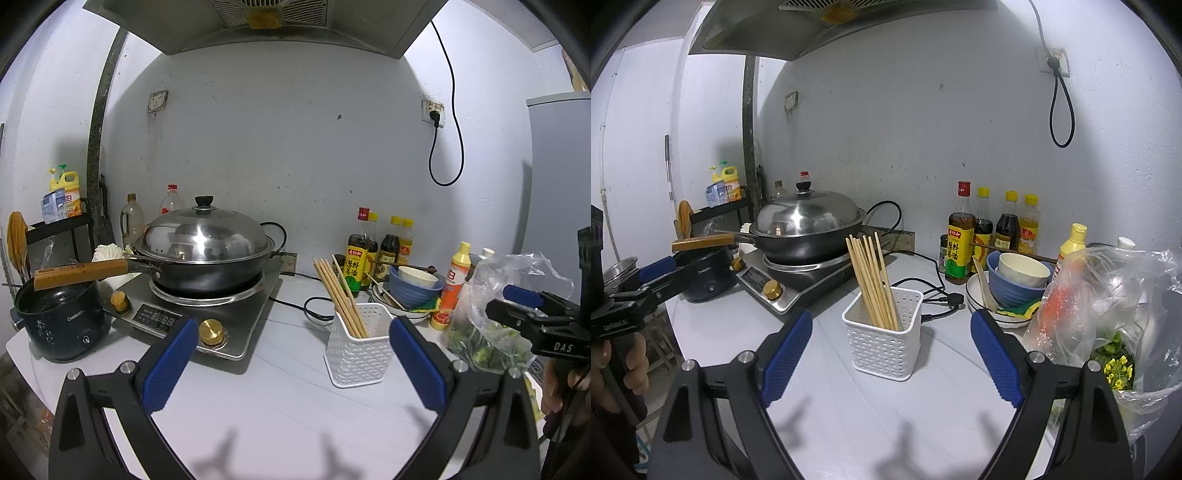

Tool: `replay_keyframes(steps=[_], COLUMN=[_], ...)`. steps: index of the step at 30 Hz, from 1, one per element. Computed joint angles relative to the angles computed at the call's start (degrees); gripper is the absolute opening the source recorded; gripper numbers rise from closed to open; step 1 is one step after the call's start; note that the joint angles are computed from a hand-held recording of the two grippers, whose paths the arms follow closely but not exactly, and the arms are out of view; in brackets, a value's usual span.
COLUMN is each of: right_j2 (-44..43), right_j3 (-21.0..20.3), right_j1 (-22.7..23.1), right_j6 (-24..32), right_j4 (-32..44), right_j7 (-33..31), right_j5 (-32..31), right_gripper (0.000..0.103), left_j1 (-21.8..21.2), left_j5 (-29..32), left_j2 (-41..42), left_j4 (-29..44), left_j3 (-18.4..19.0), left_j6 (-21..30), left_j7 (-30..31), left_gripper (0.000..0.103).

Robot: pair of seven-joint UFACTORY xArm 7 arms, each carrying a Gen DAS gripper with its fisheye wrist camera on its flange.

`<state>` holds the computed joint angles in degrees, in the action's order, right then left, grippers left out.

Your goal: Organize utensils

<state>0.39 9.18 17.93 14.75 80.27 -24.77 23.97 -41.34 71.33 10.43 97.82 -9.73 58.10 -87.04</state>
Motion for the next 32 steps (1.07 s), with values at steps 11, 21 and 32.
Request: replay_keyframes(steps=[11,21,32], right_j2=[0.2,0.4,1.2], right_j3=[0.1,0.2,0.4], right_j1=[0.0,-0.1,-0.2], right_j6=[0.1,0.0,0.0], right_j4=[0.3,0.4,1.0], right_j7=[0.4,0.5,0.8], right_j5=[-0.4,-0.6,-1.3], right_gripper=[0.087,0.087,0.087], left_j1=[0.0,-0.2,-0.2], left_j5=[-0.1,-0.5,-0.9], left_j2=[0.1,0.5,0.7], left_j4=[0.2,0.7,0.5], left_j3=[0.1,0.3,0.5], left_j6=[-0.1,-0.2,-0.4], left_j7=[0.2,0.5,0.3], left_gripper=[0.103,0.103,0.103])
